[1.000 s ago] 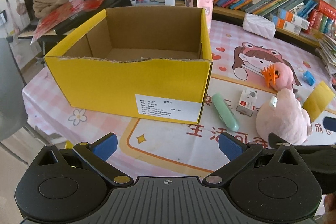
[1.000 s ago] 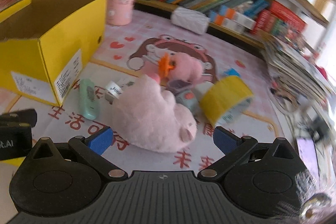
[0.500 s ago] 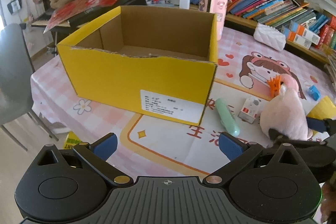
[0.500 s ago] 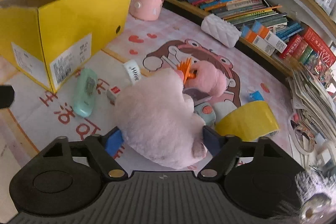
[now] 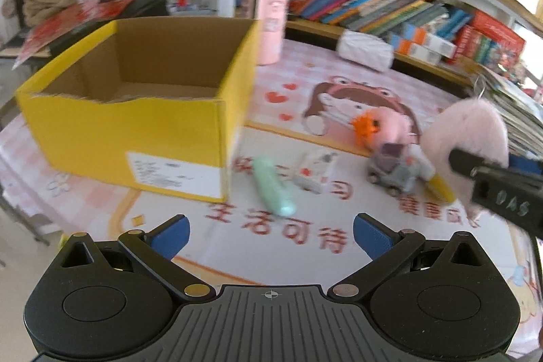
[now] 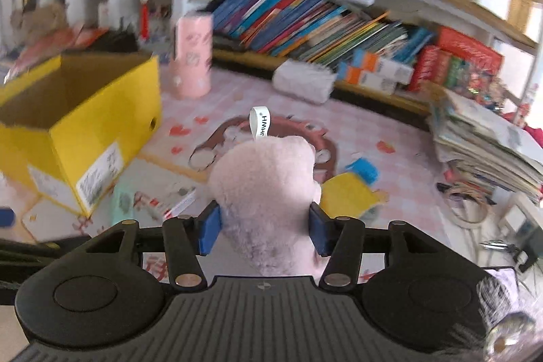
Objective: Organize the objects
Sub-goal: 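Grasp the mint-green object with the left tool while the right tool lifts the plush, then carry the plush and mint-green object with both tools into the yellow box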
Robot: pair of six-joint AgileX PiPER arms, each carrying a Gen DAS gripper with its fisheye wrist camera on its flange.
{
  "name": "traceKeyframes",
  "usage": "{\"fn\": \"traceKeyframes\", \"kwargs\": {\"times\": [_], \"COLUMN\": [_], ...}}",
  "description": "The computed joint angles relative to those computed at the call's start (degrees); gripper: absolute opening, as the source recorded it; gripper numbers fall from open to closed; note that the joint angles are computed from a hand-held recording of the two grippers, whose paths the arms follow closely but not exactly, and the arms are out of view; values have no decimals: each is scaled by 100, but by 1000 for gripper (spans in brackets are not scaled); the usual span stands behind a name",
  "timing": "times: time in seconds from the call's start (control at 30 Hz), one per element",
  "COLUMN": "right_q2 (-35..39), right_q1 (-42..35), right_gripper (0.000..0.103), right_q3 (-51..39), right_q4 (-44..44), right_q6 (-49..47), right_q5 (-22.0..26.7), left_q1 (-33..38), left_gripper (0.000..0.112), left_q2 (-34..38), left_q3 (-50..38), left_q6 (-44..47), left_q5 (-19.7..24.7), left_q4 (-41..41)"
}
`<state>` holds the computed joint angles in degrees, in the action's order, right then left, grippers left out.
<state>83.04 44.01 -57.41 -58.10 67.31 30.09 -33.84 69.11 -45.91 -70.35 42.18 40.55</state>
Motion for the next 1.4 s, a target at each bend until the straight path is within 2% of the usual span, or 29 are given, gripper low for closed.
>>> {"fn": "traceKeyframes", "kwargs": {"times": [0.1,0.27,0.33,0.4,0.43,0.5,0.6,0.73,0.83,0.93,1.03,1.17,1.23,1.4], "right_q2": [-249,-434,-472,-524,-542,-574,-565,-477,-427,-391,-360,-361,-371,-436], "right_q1": [43,-231,-287,-306,-329,-381,-499,-678,-795,-871,-953,-983,-973,-711], "right_gripper": [50,50,50,50,50,50,50,50,50,50,50,50,50,50], "right_q3": [208,359,426,511,537,581,588,532,503,502,500,496,507,603], "right_q4": [-632,-501,-491,-572,-622,-710,-752,-578,-498,-650,-665,-794,-1070,-2663], "right_q6": [617,569,542,567,572,559,418,49,-185,-194,-237,-144,178,1891], "right_q5": [288,199,116,42,-14,-130,-353,-640,-834,-1005,-1167,-1207,-1213,-987], "left_q1": [-158,-166,-148,-154,-126,3,154,225,325,460,480,525,449,325], "left_gripper": [103,98,88,68,63,46,36,33,30,28,18,17,17,17], "left_q2": [202,483,635,893,1045,1280,1580,1961,2209,2364,2414,2247,2036,1293], "left_q3": [-121,-261,-330,-475,-563,-711,-894,-1151,-1336,-1411,-1429,-1354,-1229,-805], "left_q6": [38,82,124,32,-23,-134,-437,-766,-736,-613,-657,-540,-619,-941], "left_q5": [-84,-347,-398,-249,-135,11,153,340,401,310,238,29,-87,-548], "left_q4": [82,120,144,265,296,260,378,650,564,321,339,186,377,972]}}
